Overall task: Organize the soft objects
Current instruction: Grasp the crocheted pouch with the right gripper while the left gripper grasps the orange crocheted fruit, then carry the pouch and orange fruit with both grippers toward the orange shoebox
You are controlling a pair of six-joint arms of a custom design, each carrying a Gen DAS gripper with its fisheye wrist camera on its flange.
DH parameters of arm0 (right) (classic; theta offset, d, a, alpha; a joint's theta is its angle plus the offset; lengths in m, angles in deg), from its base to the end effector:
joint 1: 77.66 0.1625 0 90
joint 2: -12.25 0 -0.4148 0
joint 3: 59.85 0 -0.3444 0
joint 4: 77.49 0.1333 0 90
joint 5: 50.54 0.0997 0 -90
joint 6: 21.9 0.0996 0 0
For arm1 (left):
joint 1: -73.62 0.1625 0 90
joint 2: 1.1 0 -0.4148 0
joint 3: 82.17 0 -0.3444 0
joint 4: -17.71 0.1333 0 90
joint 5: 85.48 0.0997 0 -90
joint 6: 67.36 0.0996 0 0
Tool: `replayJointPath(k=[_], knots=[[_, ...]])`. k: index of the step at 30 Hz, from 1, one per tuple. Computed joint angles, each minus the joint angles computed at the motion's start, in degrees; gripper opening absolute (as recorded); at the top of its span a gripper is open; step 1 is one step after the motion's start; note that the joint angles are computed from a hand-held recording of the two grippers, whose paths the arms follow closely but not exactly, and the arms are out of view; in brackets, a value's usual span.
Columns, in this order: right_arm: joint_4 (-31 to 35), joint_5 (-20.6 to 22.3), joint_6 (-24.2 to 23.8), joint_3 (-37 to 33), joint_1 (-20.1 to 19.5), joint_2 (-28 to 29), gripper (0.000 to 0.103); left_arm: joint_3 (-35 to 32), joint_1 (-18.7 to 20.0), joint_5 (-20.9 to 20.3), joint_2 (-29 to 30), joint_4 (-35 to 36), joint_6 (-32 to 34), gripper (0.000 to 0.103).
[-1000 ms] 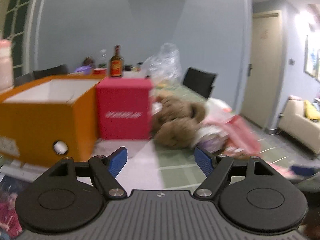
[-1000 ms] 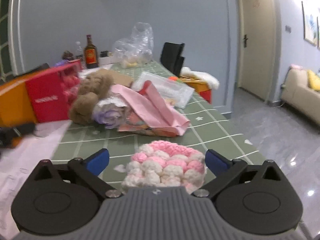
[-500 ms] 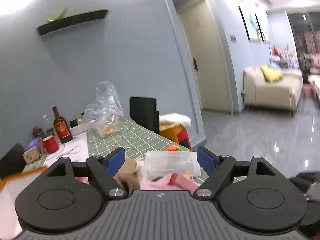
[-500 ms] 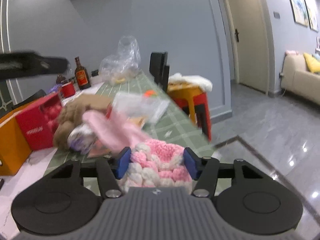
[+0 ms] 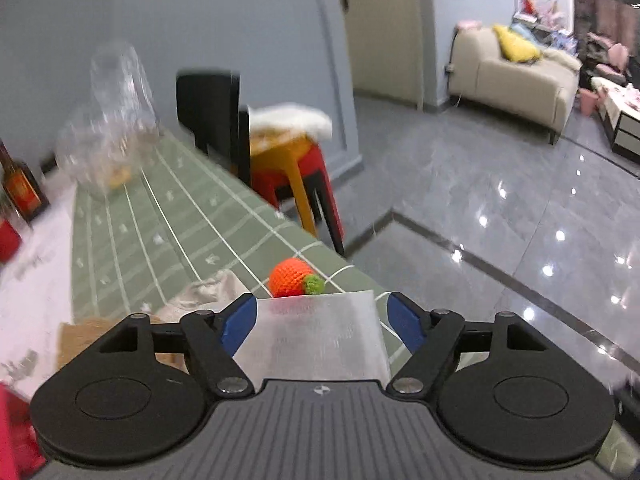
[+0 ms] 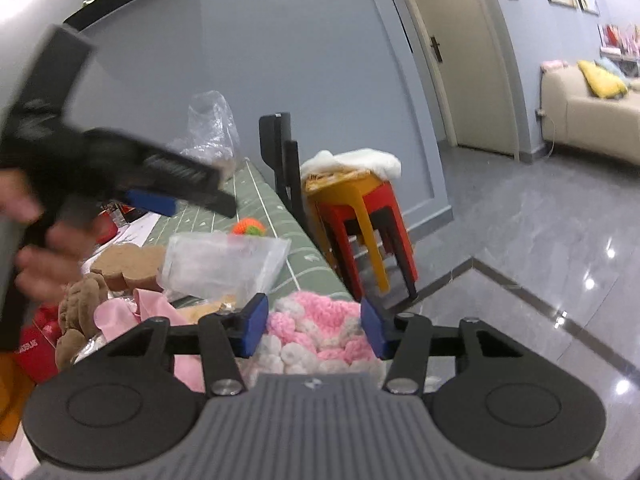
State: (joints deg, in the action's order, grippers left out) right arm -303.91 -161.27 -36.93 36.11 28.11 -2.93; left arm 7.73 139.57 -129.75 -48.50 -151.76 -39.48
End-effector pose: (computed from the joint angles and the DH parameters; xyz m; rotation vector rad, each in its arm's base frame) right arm 0.2543 -0.5399 -0.0391 0.4297 -2.4653 1.3173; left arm -0.0805 -0.6826 0.2396 0.6948 2.1459 -0.7148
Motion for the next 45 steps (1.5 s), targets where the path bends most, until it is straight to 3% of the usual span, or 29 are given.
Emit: replayJointPath(k=[6,13,15,18,23,28,30,31,34,36,38,39,40,41,43,45], knots=[[-1.4,-1.9,-0.7,-2.0,0.7,1.9,0.051,-11.5,1.8,7.3,6.5,11.2,-5.9,0.085],[-1.8,-3.6,-3.3,-3.2,1.2,2.8,0.052,-19.5,3.4,5.4,9.5,20.3,-14.4,0.085],[-1.9,-2.9,-2.8,-2.6,0.9,2.5,0.052,-20.8,3.6,4.6,9.5,24.7,-17.4,0.065],[-1.8,-1.8,-1.6,-1.8,0.4,2.0,0.052,-22.0,3.6,6.7,10.2,28.4,-22.0,0.05],[-2.0,-1.3,-1.7,-1.3,0.2,1.7,0.052,-19.4,3.0,7.0,9.5,22.7,-22.2,0.049],[-2.8,-1.0,-1.0,1.1,0.4,0.2,0.045,-10.8,1.4,3.3,5.2,6.6,-16.8,0.049],[-3.2,-0.9,-0.9,1.7,0.8,-0.3,0.031,-6.2,0.1,2.7,3.0,-1.0,-14.3,0.049],[-3.0,-0.6,-0.4,2.3,1.1,-0.8,0.013,-3.8,-0.6,2.7,2.0,-4.8,-12.7,0.049],[-2.7,-3.5,-1.5,1.7,2.9,-0.7,0.011,3.4,-2.6,-0.1,-1.6,-15.7,-7.4,0.049],[0.1,-4.1,-1.2,1.6,3.3,-0.9,0.011,7.2,-4.0,0.3,-3.7,-20.5,-5.3,0.049],[1.0,-1.8,1.1,3.4,2.6,-1.9,0.018,10.4,-5.3,1.2,-6.4,-20.9,-6.6,0.049],[-1.6,-1.5,1.6,4.4,2.6,-1.7,0.022,12.5,-5.7,0.4,-8.3,-20.5,-7.6,0.049],[-5.6,-1.3,0.7,5.2,2.7,-1.3,0.041,14.5,-5.9,-0.9,-10.1,-20.8,-7.6,0.049],[-7.7,-1.6,-0.8,5.7,3.0,-1.1,0.073,17.0,-6.2,-1.7,-11.7,-23.1,-5.7,0.049],[-7.5,-3.7,-3.1,5.7,3.5,-1.4,0.099,21.5,-6.4,-2.7,-13.2,-31.2,-1.8,0.049],[-4.4,-4.6,-2.3,5.3,3.3,-2.3,0.099,25.7,-6.7,-2.5,-15.4,-35.0,-1.5,0.049]])
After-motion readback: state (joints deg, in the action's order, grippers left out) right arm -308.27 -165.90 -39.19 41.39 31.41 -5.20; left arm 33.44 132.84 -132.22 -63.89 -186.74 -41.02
